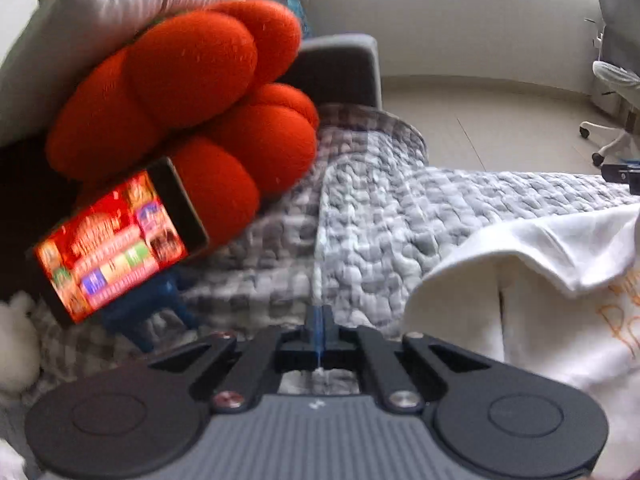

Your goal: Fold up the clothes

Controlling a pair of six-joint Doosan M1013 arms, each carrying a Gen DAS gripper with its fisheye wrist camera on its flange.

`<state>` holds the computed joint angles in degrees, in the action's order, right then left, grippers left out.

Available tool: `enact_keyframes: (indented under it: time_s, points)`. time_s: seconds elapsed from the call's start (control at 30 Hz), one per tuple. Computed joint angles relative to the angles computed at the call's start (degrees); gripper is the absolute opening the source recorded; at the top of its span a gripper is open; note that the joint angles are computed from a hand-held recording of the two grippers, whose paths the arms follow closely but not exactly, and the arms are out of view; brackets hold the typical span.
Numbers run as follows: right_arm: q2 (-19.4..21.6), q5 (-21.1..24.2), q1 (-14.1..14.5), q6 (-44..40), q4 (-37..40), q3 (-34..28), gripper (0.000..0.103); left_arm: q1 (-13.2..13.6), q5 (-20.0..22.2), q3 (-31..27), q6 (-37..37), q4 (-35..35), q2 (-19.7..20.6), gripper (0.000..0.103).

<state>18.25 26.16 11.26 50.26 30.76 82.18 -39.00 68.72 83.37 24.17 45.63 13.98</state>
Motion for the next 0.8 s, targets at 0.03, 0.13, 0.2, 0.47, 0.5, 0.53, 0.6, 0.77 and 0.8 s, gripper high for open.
enact_keyframes:
  time_s: [0.03, 0.13, 0.2, 0.47, 0.5, 0.53, 0.6, 0.77, 0.8]
  points:
    - [0.1, 1.95, -0.23, 0.16, -0.13, -0.59, 0.046, 0.17, -1.52, 0.46, 0.67, -1.5, -0.56, 0.003]
    - [0.27, 13.8, -1.13, -4.46, -1.45, -4.06, 0.049, -0.09, -5.5, 2.42, 2.54, -4.74, -2.79, 0.035]
    - [-0.33, 18.81, -1.97, -10.53, 0.56, -4.78, 0.054, -0.15, -6.43, 3.45, -0.1, -5.9, -3.91, 0.042]
    - [0.96, 39.52, -1.86, -17.99, 2.26, -8.01, 0.054, -2.1, -12.53, 7.48, -1.57, -11.22, -7.51, 0.055]
    - [1.25, 39.1, -0.99, -17.1, 0.86, -7.98, 0.054, -2.51, -11.48, 7.11, 0.06, -11.48, -7.06, 0.055]
    - [1.66, 38.4, -0.27, -15.66, -0.2, -8.19, 0.053, -2.93, -10.33, 6.69, 1.69, -11.67, -6.56, 0.054]
    - [1.3, 31.81, 0.62, -14.65, 0.42, -6.69, 0.048, -3.38, -7.36, 5.68, 5.42, -12.06, -5.22, 0.028]
    - [-0.35, 11.0, 2.59, -8.84, 3.76, -1.97, 0.039, -3.15, -4.79, 4.46, 7.34, -11.04, -4.39, 0.007]
    - [-0.51, 9.26, 2.45, -7.82, 5.62, -1.56, 0.039, -2.93, -3.6, 4.15, 6.48, -9.75, -4.28, 0.007]
